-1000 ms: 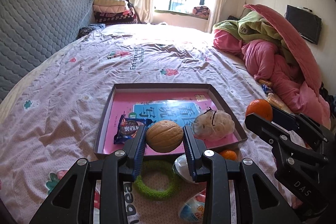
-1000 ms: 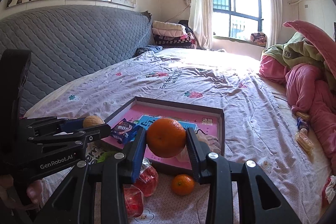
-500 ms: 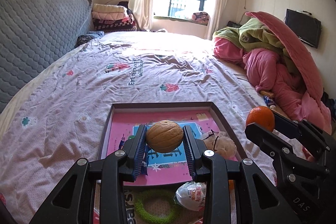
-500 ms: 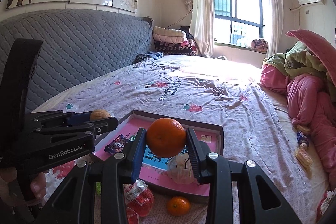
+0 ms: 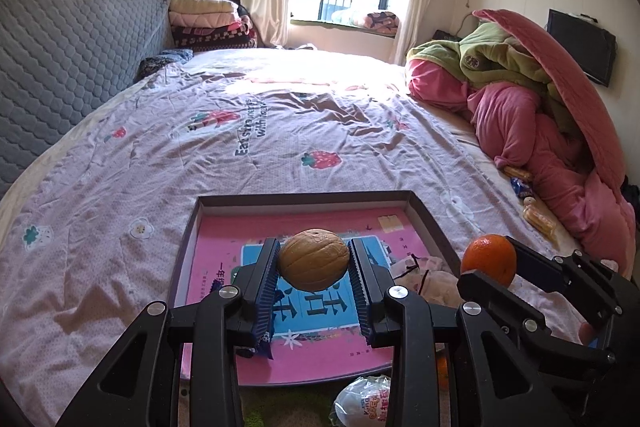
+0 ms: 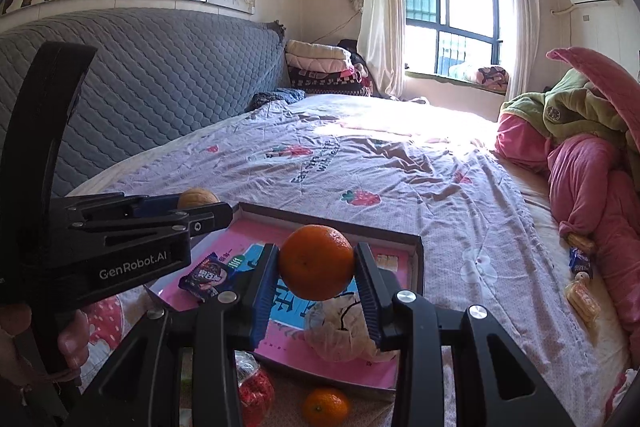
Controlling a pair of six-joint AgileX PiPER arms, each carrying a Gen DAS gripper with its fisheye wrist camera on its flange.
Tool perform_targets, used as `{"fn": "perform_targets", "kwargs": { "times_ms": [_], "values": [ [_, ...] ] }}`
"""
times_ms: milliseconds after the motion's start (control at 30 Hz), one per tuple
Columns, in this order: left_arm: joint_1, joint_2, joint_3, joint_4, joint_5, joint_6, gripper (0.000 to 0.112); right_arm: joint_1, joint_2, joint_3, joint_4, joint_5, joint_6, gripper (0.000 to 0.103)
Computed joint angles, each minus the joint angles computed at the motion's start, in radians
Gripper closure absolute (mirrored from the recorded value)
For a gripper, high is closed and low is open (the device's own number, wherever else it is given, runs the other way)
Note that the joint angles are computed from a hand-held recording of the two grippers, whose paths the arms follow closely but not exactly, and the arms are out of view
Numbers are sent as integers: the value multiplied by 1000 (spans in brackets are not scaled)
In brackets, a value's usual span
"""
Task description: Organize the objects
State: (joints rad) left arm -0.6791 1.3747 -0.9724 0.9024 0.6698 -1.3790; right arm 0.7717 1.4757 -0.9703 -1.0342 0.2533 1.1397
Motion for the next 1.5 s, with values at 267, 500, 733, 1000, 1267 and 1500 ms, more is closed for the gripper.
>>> {"fn": "perform_targets", "kwargs": {
  "times_ms": [267,500,733,1000,1267,1500],
  "values": [
    [54,86,33,-24,-104,1,77,-37,48,17,77,-37,-56,65],
    [77,121,52,-67,-166,41,77,-58,81,17,208,-45,-185,65],
    [98,148,56,-166,-213,142,77,-73,114,11,372,-53,-340,65],
    [112,179,55,-215,-239,196,77,-77,155,1,503,-44,-462,65],
    [118,201,51,-222,-243,206,77,-92,194,-14,614,-42,-564,65],
    [135,232,39,-235,-254,224,77,-112,230,-29,682,-45,-616,65]
  ]
}}
